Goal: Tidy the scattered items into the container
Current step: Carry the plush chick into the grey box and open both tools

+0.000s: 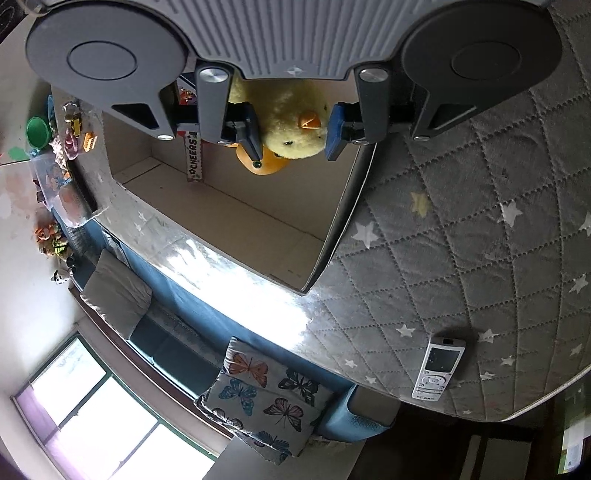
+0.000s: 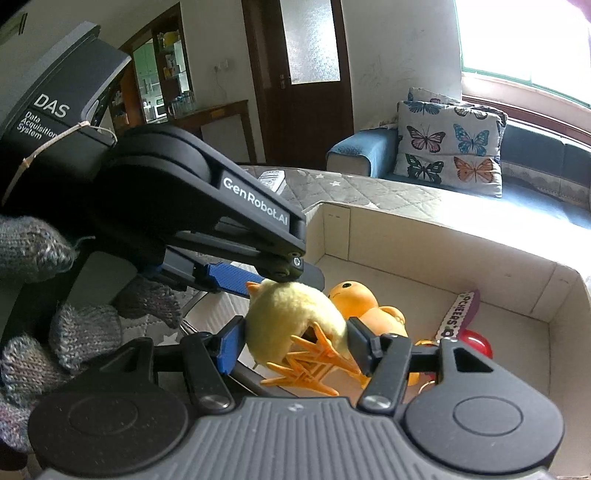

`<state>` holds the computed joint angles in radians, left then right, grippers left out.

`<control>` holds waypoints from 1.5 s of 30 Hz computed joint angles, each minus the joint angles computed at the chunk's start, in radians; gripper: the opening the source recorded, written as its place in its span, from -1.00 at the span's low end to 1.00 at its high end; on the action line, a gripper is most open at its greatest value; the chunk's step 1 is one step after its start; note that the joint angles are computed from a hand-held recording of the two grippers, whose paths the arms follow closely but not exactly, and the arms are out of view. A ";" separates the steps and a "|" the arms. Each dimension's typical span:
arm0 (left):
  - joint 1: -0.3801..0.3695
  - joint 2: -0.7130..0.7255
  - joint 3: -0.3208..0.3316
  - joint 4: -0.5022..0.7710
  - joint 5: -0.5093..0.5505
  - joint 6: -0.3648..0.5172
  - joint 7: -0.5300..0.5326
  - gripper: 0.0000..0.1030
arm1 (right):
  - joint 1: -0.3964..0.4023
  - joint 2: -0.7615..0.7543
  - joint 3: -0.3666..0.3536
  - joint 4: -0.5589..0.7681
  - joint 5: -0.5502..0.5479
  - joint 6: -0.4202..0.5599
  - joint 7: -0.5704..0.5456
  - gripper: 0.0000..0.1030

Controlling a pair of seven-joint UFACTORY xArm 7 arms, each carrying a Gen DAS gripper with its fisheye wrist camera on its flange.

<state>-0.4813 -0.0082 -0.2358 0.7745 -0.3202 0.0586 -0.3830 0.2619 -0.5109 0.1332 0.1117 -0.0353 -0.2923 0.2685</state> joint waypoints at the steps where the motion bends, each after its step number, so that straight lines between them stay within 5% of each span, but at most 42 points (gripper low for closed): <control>1: 0.001 0.000 0.000 -0.002 0.017 -0.002 -0.008 -0.23 | -0.001 0.000 -0.001 0.000 0.001 -0.002 0.001 0.17; 11: 0.025 -0.004 0.002 -0.015 0.322 -0.015 -0.237 -0.23 | -0.023 -0.080 0.030 -0.030 0.004 0.032 0.005 0.12; 14: 0.026 -0.005 0.002 -0.014 0.355 -0.008 -0.259 -0.23 | -0.051 -0.085 0.072 -0.029 0.009 0.036 0.010 0.05; 24: 0.027 -0.013 0.001 -0.025 0.381 -0.017 -0.268 -0.23 | -0.022 -0.120 0.031 -0.051 0.007 0.031 0.029 0.05; 28: 0.059 -0.040 -0.017 -0.039 0.524 -0.017 -0.388 -0.23 | -0.024 -0.183 0.042 -0.079 0.009 0.049 0.043 0.05; 37: 0.113 -0.123 -0.079 -0.098 0.631 -0.034 -0.491 -0.23 | -0.026 -0.398 0.090 -0.151 -0.004 0.155 0.103 0.05; 45: 0.173 -0.214 -0.169 -0.160 0.639 -0.038 -0.522 -0.23 | 0.028 -0.688 0.106 -0.227 -0.041 0.350 0.200 0.20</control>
<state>-0.3081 -0.2224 -0.4050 0.6149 0.3189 0.0202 -0.9054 0.2897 -1.1986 0.2396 -0.1149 -0.0763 0.0581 0.4685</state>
